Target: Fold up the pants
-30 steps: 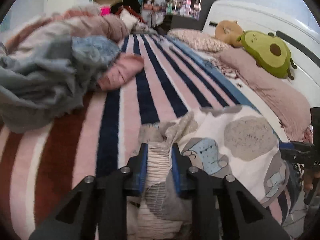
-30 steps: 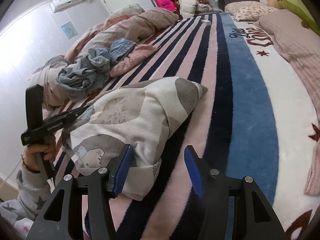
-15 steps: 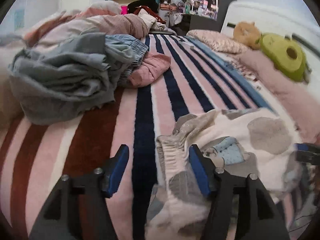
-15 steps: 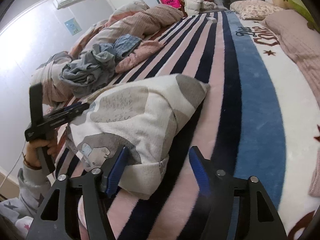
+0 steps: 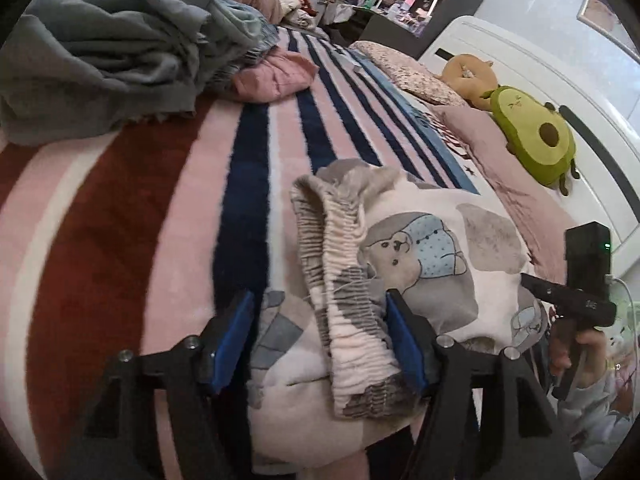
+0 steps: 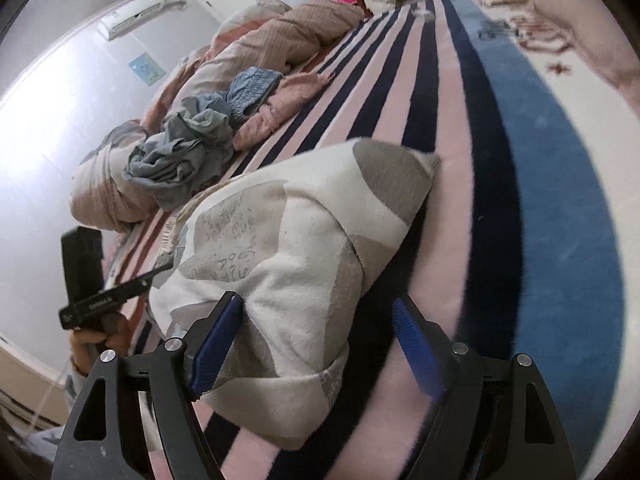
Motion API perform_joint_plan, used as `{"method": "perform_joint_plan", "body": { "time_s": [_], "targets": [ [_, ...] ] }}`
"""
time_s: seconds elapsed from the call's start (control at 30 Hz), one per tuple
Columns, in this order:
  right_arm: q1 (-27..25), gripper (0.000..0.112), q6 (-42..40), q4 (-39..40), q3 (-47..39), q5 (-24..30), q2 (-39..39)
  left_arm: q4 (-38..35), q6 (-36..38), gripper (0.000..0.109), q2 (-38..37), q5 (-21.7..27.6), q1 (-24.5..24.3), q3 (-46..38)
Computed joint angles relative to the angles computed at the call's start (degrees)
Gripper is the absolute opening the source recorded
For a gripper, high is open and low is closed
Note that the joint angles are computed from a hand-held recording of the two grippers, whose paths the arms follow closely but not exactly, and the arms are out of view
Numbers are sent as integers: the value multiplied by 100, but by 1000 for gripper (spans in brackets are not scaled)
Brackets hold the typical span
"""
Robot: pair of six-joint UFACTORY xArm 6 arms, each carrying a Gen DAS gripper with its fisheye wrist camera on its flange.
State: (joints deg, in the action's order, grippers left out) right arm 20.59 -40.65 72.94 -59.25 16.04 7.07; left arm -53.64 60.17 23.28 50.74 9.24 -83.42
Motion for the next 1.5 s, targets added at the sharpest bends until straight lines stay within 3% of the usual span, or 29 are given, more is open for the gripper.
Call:
{"method": "perform_joint_plan", "body": {
  "time_s": [0.07, 0.1, 0.17, 0.33, 0.53, 0.7, 0.8, 0.97, 1.17, 1.3, 1.5],
  "targets": [
    [-41, 64, -377, 395, -109, 208, 94, -35, 62, 49, -1, 52, -56, 3],
    [-77, 47, -574, 617, -152, 380, 115, -22, 65, 44, 6, 62, -86, -27],
    [-97, 43, -623, 758, -247, 605, 195, -55, 137, 38, -65, -49, -133, 52],
    [191, 32, -455, 410, -273, 13, 154, -346, 434, 23, -285, -167, -92, 274],
    [424, 28, 221, -412, -296, -223, -121, -798, 826, 21, -587, -6, 202, 372],
    [785, 28, 1342, -1826, -668, -188, -39, -1086, 1129, 20, -863, 164, 733, 453],
    [1011, 28, 1676, -2209, -1086, -82, 227, -1164, 1180, 20, -900, 290, 1214, 367],
    [1441, 28, 1942, -2552, -2373, 338, 1180, -1027, 1280, 20, -841, 119, 1874, 203],
    [1793, 28, 2383, -3166, -4535, 1209, 2761, -729, 1197, 20, -283, -281, 2467, -375],
    [1931, 28, 2798, -3604, -6346, 1784, 4025, -625, 1090, 20, 208, -449, 2642, -878],
    [2045, 28, 3367, -4327, -8499, 2230, 5424, -377, 858, 20, 873, -805, 2596, -1531]
  ]
}}
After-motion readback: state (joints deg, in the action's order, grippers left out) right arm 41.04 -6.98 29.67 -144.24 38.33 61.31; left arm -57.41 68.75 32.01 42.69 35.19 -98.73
